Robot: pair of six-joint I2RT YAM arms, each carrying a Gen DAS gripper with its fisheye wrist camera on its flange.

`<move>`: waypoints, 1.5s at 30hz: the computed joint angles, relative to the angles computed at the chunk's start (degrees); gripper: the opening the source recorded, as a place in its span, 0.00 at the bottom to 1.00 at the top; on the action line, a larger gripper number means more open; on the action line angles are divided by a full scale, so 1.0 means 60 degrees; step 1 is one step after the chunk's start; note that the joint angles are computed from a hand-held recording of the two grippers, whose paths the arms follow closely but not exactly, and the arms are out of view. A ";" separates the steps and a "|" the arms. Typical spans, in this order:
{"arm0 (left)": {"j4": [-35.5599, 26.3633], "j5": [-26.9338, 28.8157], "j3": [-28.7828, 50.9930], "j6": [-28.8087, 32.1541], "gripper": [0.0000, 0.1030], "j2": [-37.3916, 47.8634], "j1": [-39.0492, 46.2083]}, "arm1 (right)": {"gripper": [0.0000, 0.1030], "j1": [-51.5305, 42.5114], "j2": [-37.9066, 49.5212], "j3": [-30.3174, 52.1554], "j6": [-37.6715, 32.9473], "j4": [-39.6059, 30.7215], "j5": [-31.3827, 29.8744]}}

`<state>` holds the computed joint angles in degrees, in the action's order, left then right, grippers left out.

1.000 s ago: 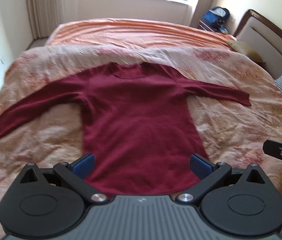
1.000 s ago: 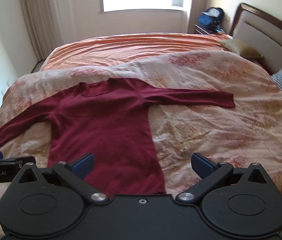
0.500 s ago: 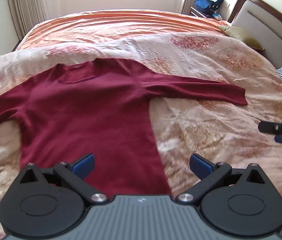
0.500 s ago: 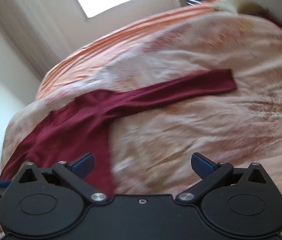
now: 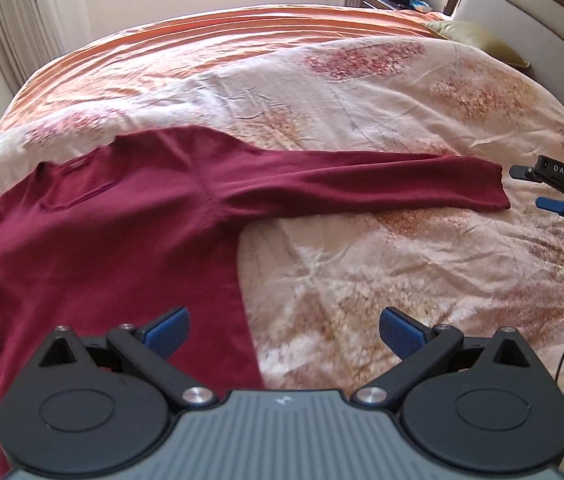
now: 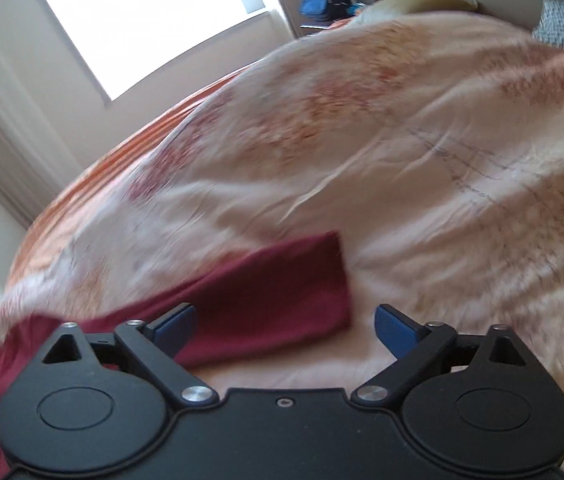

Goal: Fold small clothes
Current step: 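Reach the right tool to the sweater's sleeve cuff and grasp it, then lift the cuff with the right tool and fold the sleeve across the body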

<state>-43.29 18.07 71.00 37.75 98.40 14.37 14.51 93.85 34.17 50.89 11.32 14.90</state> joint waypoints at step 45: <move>0.3004 -0.2107 0.5987 0.0205 1.00 0.7385 -0.1623 | 0.12 -0.2097 -0.0844 0.0790 0.0433 0.3318 -0.7242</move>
